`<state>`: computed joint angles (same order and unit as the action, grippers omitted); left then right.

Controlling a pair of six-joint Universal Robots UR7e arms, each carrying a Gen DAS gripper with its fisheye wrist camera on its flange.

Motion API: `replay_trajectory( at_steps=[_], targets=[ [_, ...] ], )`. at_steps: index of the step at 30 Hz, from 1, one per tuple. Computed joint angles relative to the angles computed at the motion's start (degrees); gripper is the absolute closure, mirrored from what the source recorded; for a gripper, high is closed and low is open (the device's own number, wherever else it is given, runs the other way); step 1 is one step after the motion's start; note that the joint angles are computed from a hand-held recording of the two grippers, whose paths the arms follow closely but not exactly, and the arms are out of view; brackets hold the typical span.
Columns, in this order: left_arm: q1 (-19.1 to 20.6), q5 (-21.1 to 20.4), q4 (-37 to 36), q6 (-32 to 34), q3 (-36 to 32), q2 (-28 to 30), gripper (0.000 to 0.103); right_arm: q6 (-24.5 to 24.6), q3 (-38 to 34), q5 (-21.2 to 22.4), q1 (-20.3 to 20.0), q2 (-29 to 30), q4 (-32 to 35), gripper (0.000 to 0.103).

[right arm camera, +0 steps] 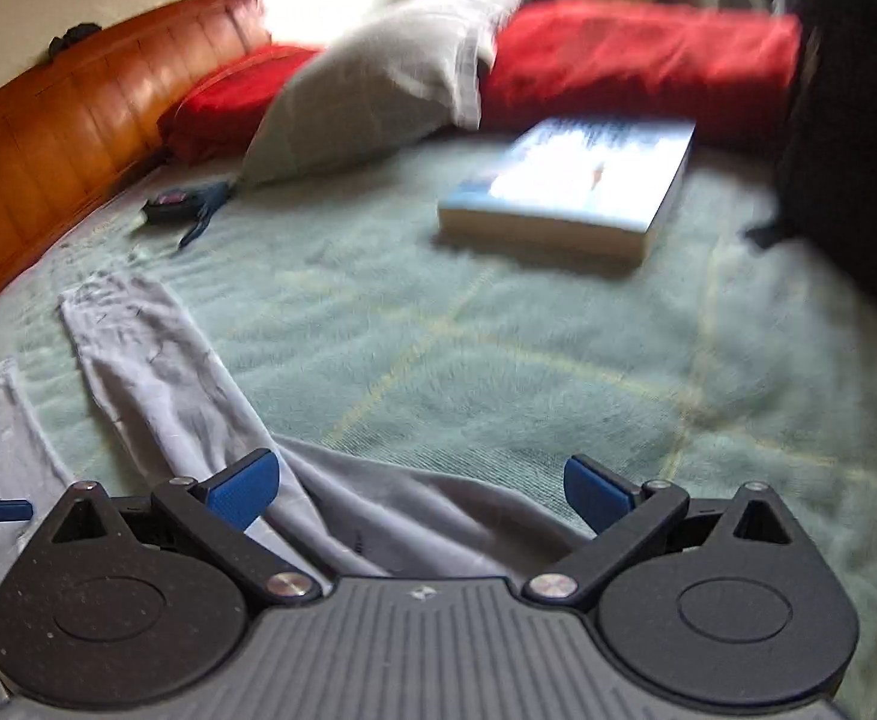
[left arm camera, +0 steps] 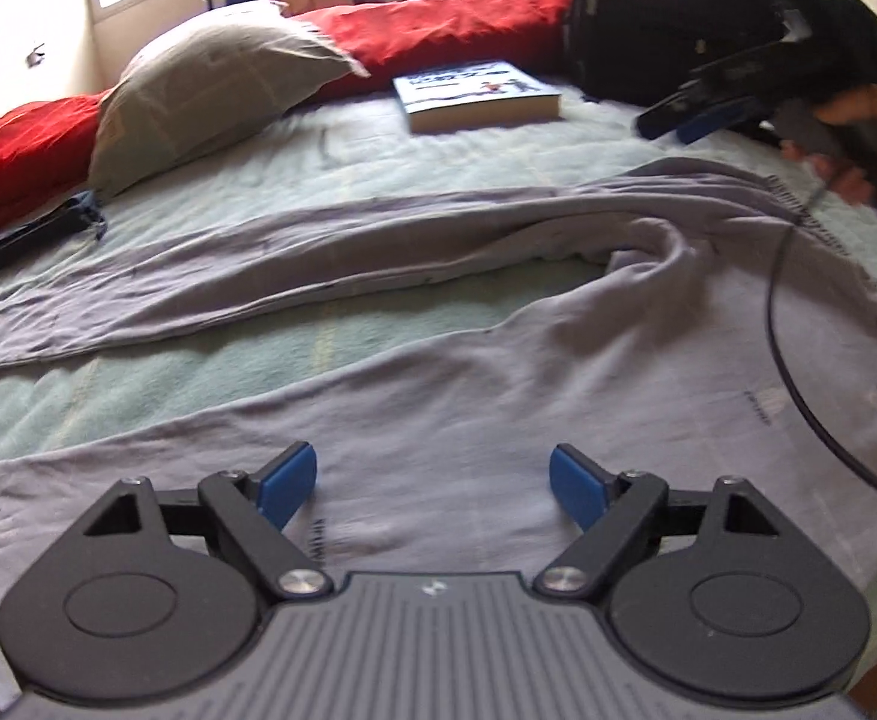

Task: Fold clothes

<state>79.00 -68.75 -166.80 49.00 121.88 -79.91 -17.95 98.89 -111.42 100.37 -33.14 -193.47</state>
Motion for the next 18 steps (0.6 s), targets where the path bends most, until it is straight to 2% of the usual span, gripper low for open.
replay_trajectory(
  at_steps=[4,10,14,18],
  targets=[
    [-0.2,0.1,-0.5,0.2,0.1,0.5,0.018,3.1,-2.4,5.3,-3.7,-1.9,11.1,0.0],
    [-0.1,0.4,-0.5,-0.7,-0.1,0.9,0.016,5.6,-2.3,13.9,-6.3,-2.6,13.1,0.0],
    [-0.3,0.8,-1.2,-0.4,0.4,0.8,0.016,4.1,0.0,21.3,-8.4,-5.4,18.7,0.0],
    [-0.5,1.1,-1.4,-0.8,0.4,1.0,0.016,7.5,1.0,28.6,-11.9,-5.6,15.8,0.002]
  ],
)
